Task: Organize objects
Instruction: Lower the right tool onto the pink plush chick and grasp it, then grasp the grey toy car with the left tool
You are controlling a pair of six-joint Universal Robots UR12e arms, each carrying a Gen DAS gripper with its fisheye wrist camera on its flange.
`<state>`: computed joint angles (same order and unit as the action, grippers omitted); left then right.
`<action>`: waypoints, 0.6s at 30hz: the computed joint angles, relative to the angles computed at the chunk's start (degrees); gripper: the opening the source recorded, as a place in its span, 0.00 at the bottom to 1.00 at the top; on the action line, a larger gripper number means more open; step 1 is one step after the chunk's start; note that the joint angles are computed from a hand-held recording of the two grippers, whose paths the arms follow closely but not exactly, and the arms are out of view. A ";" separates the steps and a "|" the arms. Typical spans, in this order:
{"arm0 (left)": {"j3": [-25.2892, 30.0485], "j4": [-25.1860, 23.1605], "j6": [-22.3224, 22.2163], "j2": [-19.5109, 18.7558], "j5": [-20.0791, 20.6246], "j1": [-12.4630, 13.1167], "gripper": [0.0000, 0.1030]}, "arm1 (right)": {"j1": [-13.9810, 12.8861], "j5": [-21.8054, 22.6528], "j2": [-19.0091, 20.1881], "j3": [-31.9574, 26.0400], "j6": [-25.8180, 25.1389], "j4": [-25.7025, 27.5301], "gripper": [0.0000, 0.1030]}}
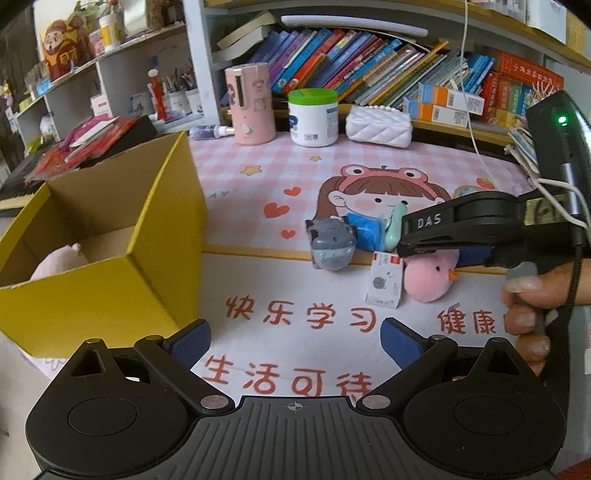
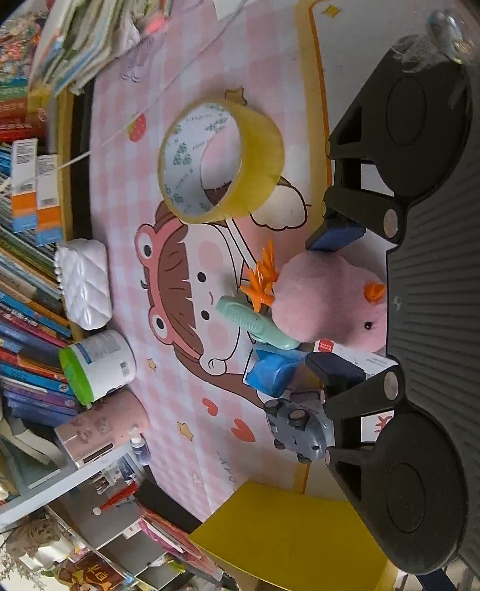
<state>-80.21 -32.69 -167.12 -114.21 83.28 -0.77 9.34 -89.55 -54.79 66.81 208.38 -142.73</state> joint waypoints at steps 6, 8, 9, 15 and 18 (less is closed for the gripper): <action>2.16 -0.23 0.61 -1.59 0.03 -1.02 0.96 | -1.00 1.73 -0.48 1.16 -0.74 -1.93 0.45; 2.96 0.55 0.03 -2.35 0.86 -1.46 0.96 | -1.13 0.96 -1.35 2.45 -0.84 -4.03 0.45; 3.42 0.85 -0.67 -2.76 1.36 -1.68 0.96 | -1.15 0.27 -1.79 3.05 -1.03 -4.91 0.45; 7.63 0.62 -5.15 -6.04 2.81 -2.60 0.90 | -0.41 -6.29 -4.67 6.57 -5.73 -7.22 0.45; 10.49 -0.86 -6.36 -8.12 4.82 -3.18 0.81 | -0.32 -7.46 -5.70 8.06 -8.99 -8.08 0.45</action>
<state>-69.72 -33.55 -173.48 -122.33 88.10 -3.95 9.02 -97.01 -60.49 74.87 199.39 -150.81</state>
